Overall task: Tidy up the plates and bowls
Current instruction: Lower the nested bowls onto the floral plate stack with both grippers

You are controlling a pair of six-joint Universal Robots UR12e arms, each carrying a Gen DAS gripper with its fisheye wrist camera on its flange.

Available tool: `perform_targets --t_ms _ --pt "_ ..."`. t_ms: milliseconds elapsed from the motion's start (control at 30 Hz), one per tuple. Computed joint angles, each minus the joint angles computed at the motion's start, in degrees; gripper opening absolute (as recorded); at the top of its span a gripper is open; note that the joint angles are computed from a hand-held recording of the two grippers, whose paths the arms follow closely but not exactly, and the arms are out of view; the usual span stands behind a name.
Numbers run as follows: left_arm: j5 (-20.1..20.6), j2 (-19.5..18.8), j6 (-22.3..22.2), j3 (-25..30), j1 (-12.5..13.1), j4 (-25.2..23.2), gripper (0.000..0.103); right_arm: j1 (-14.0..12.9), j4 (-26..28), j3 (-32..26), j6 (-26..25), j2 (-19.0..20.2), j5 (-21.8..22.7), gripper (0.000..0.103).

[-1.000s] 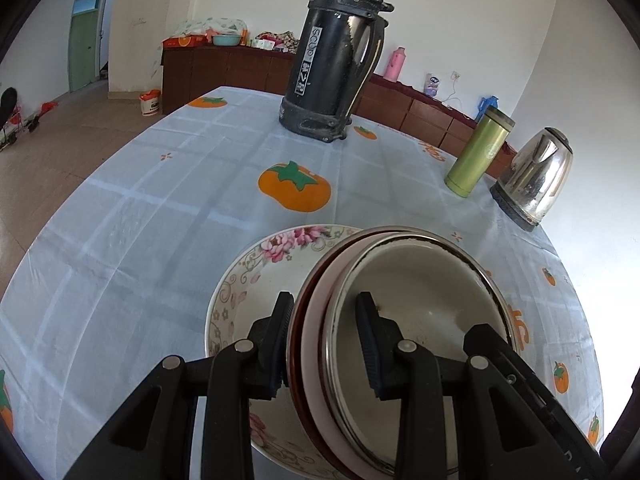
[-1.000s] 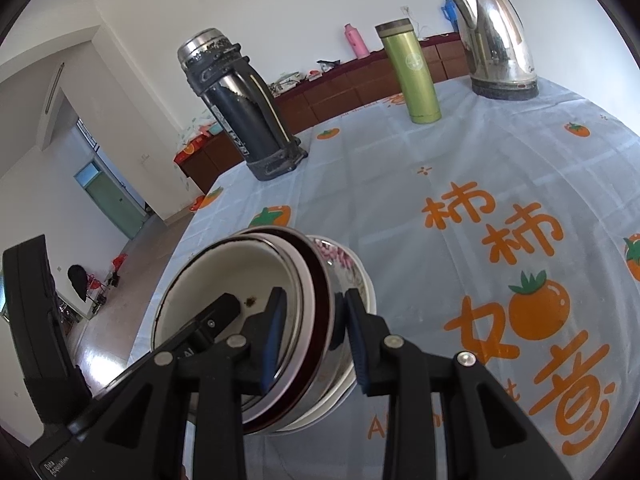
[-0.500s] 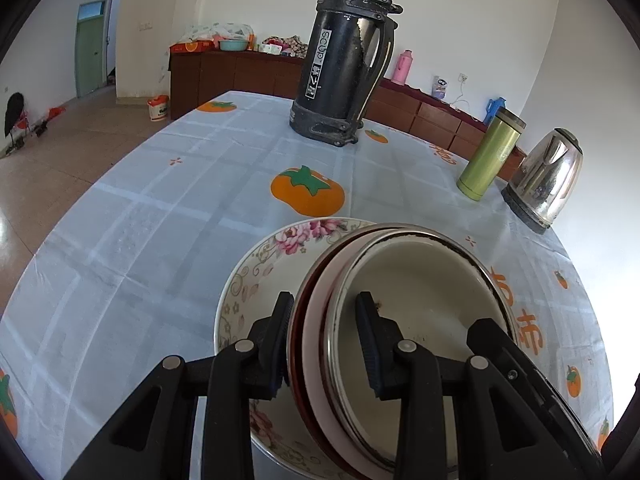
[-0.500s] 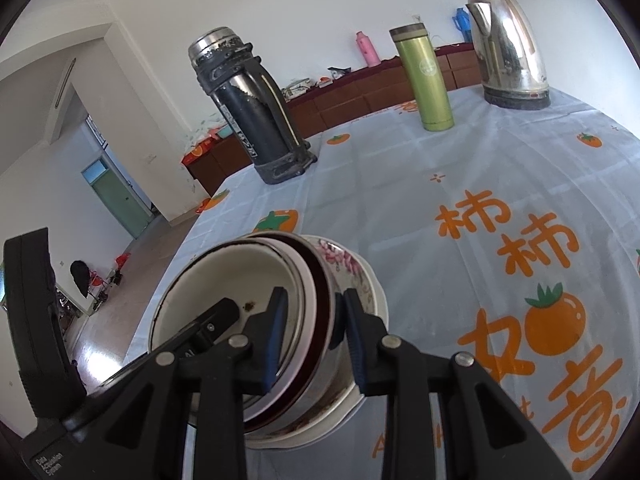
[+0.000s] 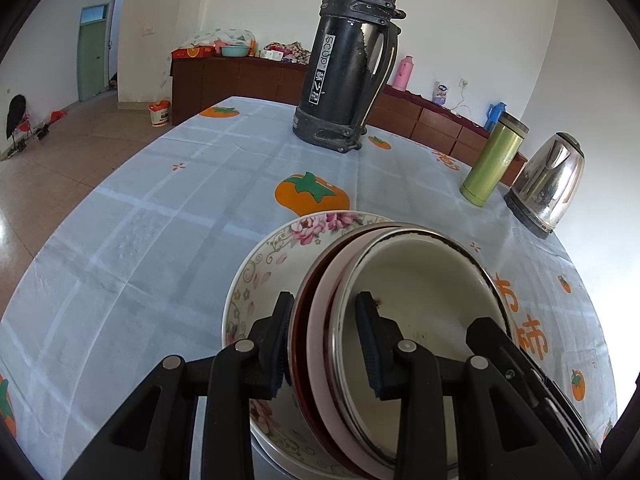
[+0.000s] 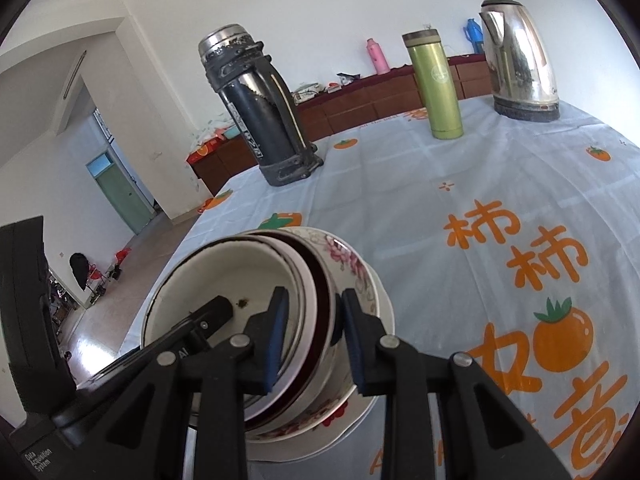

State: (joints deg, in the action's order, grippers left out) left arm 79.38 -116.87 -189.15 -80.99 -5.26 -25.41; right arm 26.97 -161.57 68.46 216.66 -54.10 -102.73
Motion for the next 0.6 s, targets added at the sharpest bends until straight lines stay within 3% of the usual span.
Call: perform_targets --t_ms 333,600 --pt "-4.9 0.2 -1.1 -0.4 1.2 -0.5 0.035 0.0 -3.4 1.4 -0.8 -0.2 0.7 0.032" --pt "-2.7 0.9 -1.5 -1.2 1.0 0.9 0.035 -0.2 -4.2 1.8 -0.5 -0.3 1.4 0.034"
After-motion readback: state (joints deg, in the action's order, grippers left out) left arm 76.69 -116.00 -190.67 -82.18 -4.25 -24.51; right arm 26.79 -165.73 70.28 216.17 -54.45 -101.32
